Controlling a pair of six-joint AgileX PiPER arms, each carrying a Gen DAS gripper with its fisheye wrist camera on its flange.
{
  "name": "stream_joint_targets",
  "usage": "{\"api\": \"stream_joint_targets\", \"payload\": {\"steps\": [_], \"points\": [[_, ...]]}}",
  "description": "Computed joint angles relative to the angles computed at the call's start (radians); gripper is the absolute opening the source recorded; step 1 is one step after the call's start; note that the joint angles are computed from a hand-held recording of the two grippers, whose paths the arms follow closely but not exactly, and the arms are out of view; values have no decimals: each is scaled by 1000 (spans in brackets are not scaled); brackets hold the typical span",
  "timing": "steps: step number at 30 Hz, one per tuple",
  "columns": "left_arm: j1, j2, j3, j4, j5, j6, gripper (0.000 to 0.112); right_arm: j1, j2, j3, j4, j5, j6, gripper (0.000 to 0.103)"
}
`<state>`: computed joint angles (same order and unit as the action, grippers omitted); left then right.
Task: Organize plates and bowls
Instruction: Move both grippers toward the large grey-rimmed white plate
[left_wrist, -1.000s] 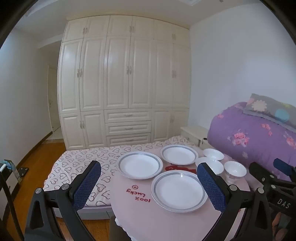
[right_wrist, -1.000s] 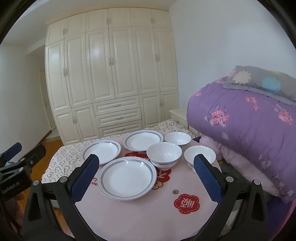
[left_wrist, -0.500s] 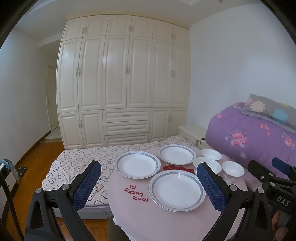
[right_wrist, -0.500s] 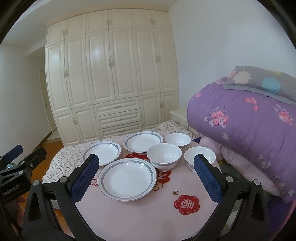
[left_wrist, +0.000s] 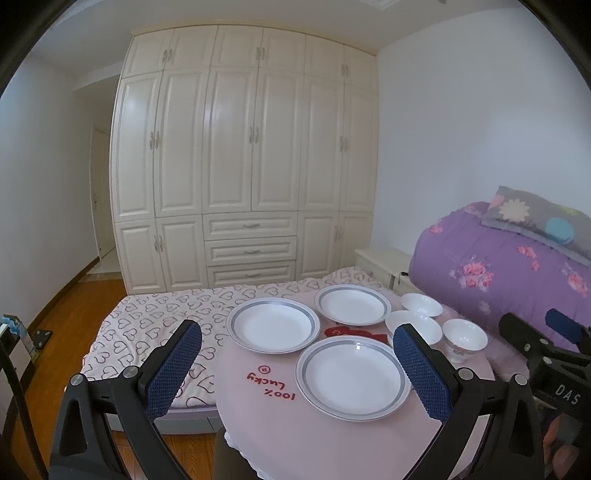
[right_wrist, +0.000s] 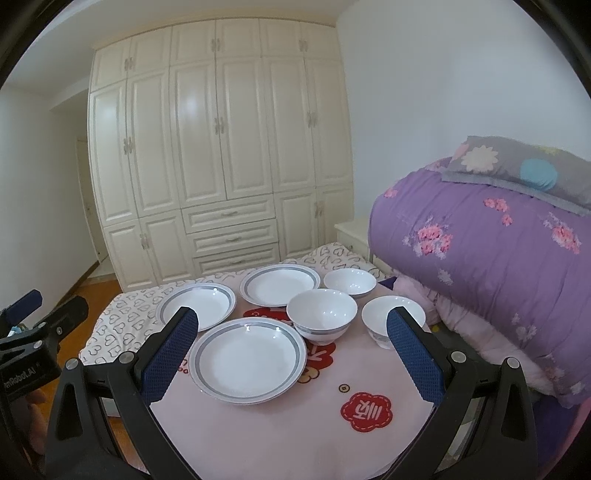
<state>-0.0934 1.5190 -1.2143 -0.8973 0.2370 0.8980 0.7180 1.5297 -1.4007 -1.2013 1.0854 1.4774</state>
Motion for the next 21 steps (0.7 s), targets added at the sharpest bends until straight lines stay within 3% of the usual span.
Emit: {"api": "stream_joint_targets", "payload": {"steps": [7, 13, 18, 21], "points": [[10, 17, -5, -51, 4, 49, 102, -16, 12, -21, 4, -1, -29, 103], [5, 37, -24, 7, 1, -3, 102, -33, 29, -30, 9, -6, -45, 103], [-5, 85, -78, 157, 16, -147, 102, -78, 36, -26, 34, -59, -60, 103], [-9, 146, -156, 299, 59, -287, 102, -144, 39, -17, 107, -151, -101, 103]]}}
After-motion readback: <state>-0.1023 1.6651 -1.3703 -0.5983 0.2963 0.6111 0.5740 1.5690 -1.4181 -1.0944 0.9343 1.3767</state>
